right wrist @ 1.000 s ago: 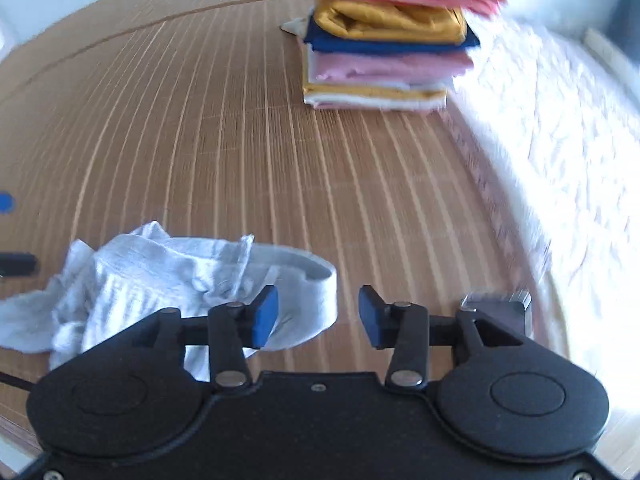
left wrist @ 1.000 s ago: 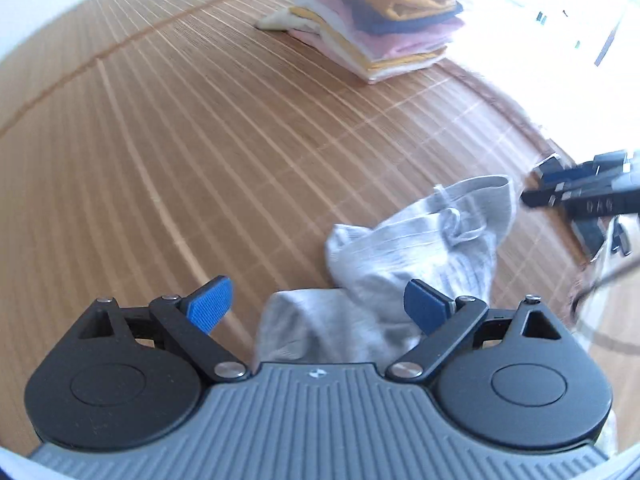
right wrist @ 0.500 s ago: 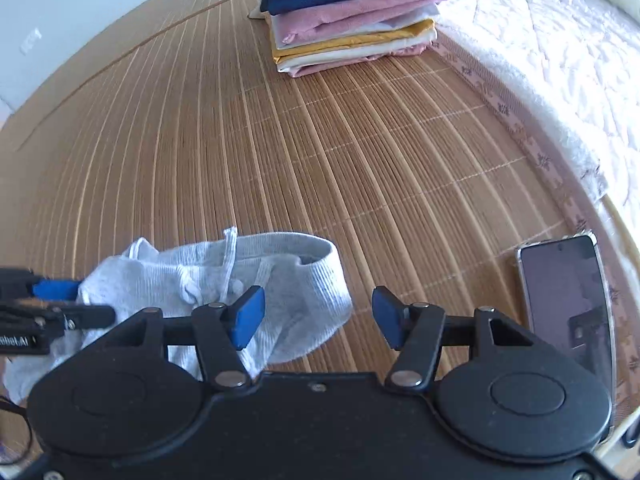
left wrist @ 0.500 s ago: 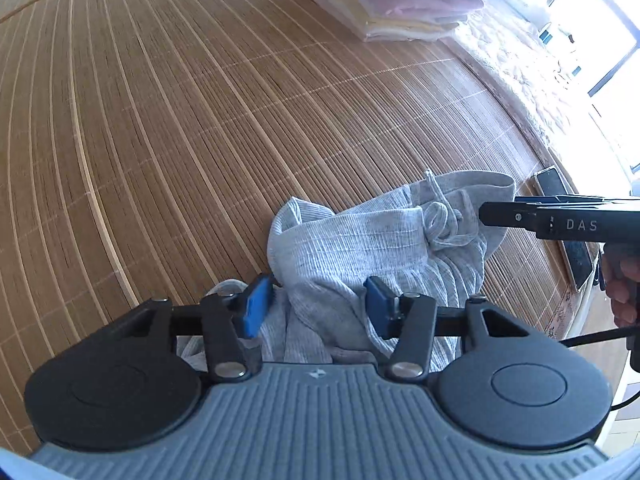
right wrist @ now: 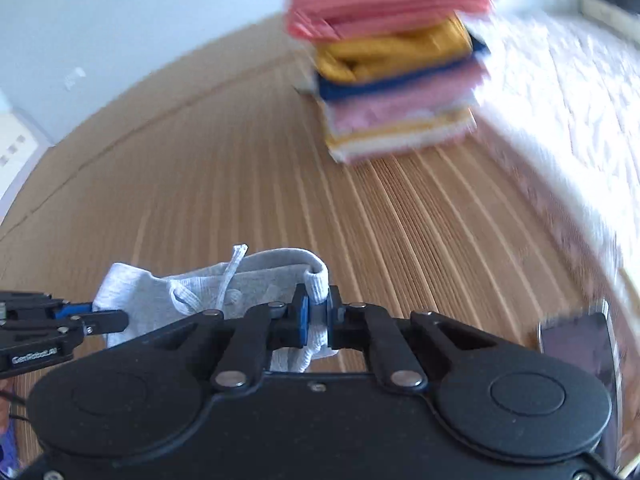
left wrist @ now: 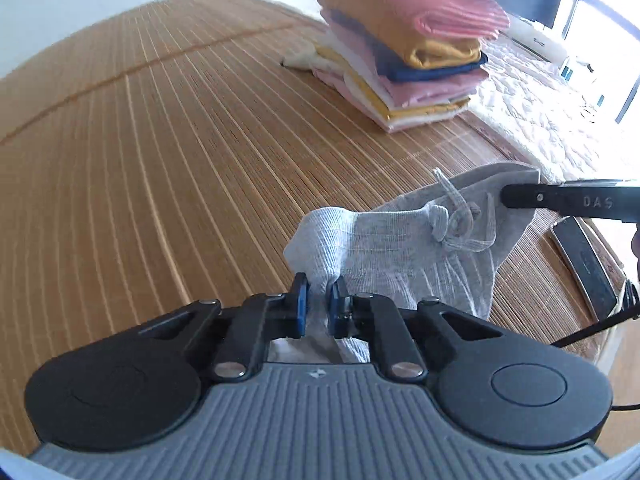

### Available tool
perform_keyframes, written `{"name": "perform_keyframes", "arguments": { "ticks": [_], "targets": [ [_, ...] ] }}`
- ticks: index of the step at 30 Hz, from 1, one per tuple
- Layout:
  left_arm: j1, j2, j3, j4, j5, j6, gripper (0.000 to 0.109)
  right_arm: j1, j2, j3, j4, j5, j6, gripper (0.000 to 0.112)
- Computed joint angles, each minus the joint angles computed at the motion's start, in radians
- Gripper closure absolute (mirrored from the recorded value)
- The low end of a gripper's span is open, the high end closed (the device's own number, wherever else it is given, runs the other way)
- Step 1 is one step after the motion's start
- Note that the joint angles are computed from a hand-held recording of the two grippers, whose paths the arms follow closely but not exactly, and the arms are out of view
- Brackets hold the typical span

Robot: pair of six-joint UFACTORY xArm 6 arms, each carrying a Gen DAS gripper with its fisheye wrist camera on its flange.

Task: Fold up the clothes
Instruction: 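Grasp the grey shirt collar with the left gripper while the right gripper grasps beside it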

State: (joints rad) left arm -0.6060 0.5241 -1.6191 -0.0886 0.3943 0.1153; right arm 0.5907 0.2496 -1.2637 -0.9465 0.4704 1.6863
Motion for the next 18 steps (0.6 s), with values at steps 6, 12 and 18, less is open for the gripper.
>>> {"name": "perform_keyframes", "arguments": {
  "ticks": [6,12,18],
  "targets": [
    [0.054,-0.105,-0.021,0.270,-0.096,-0.151,0.095,0.014,0.006,-0.191,-0.216,0.008,-0.012,0.103],
    [0.098,-0.259,-0.017,0.492,-0.185,-0.264,0.095,0.045,0.010,-0.378,-0.344,0.037,-0.059,0.104],
    [0.118,-0.510,0.142,0.666,-0.256,-0.358,0.095,0.168,-0.004,-0.503,-0.474,0.202,-0.089,0.104]
  ]
}}
